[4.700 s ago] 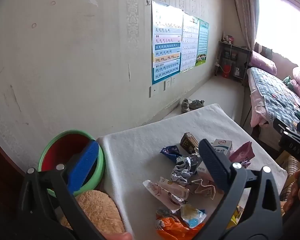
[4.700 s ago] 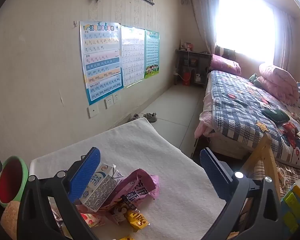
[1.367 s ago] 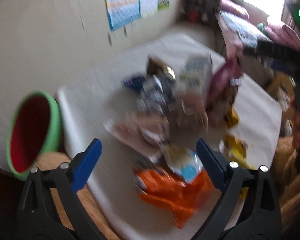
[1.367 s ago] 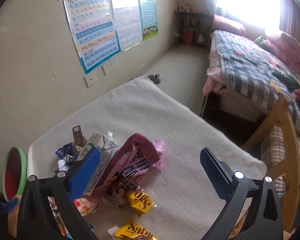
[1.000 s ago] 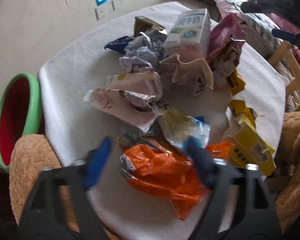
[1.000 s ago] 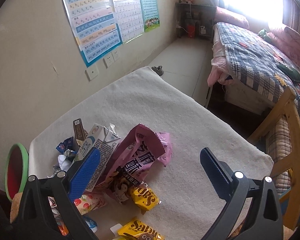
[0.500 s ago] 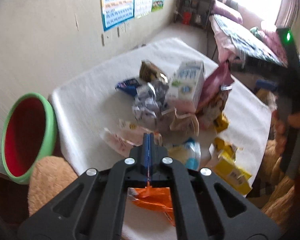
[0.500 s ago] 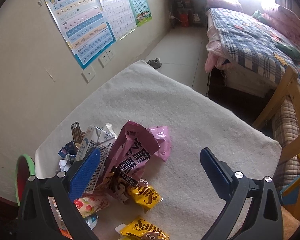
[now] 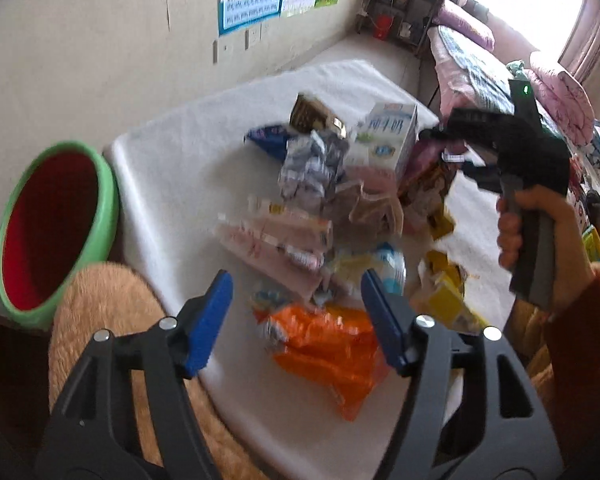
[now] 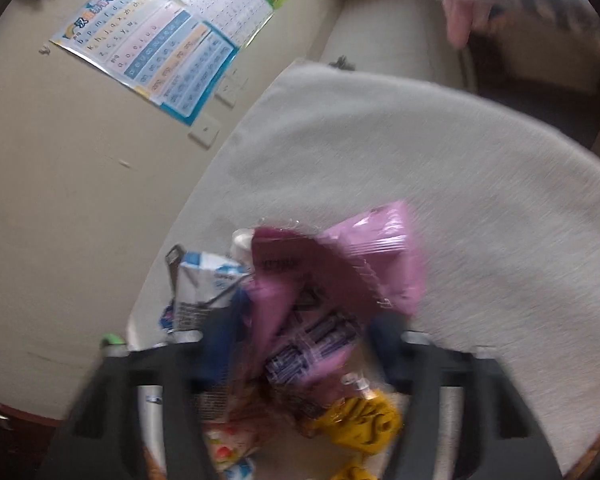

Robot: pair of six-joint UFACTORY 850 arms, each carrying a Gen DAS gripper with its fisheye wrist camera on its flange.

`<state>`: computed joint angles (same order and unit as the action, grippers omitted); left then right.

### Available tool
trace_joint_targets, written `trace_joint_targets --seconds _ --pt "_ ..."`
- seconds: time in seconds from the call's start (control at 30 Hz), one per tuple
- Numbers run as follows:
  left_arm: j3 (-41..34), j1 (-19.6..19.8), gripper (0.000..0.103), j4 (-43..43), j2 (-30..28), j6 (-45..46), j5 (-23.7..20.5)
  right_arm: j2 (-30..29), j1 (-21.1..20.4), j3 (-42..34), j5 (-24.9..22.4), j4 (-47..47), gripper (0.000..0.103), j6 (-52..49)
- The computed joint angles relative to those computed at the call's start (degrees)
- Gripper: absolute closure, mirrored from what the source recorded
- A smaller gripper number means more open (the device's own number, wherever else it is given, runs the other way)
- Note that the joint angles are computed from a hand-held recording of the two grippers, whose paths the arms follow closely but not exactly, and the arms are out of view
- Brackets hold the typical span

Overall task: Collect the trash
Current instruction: 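Grasp the orange chip bag with the left tool while the right tool grasps the pink wrapper, then carry both wrappers over the red bin and open both tools to drop them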

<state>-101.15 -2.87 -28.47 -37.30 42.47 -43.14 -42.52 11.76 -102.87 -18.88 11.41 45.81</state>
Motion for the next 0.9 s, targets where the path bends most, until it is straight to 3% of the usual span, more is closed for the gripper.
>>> trace_joint_targets --seconds 0.17,0.3,0.33,0.37,0.47,0.67,0.9 --pt "-1.4 0.3 0.039 3.3 -2.9 -4.7 -8.3 3.3 1.5 2.1 2.0 -20.6 0.057 16.1" --pt "-2.5 -0.1 0.039 4.0 -5.0 -6.9 -11.9 4.8 1.7 4.2 3.9 -22.4 0.058 18.1" --pt "-2.3 -0.2 0.039 4.0 -5.1 -6.8 -11.8 4.9 1.8 4.4 4.0 -22.7 0.058 18.6" --pt "-2.0 -0.4 0.047 4.4 -5.2 -6.9 -11.6 5.0 1.8 4.6 4.1 -23.0 0.059 19.0" --pt "-1.4 -0.3 0.052 3.7 -5.0 -6.0 -11.6 4.6 1.9 3.8 3.8 -23.1 0.060 18.5" --pt "-1.5 0.1 0.057 1.1 -3.7 -3.4 -9.0 6.1 3.7 3.6 1.8 -43.9 0.062 34.5" --pt "-1.0 1.5 0.057 -3.6 -0.2 0.6 -0.7 9.2 5.6 6.1 -1.1 -61.1 0.062 48.2"
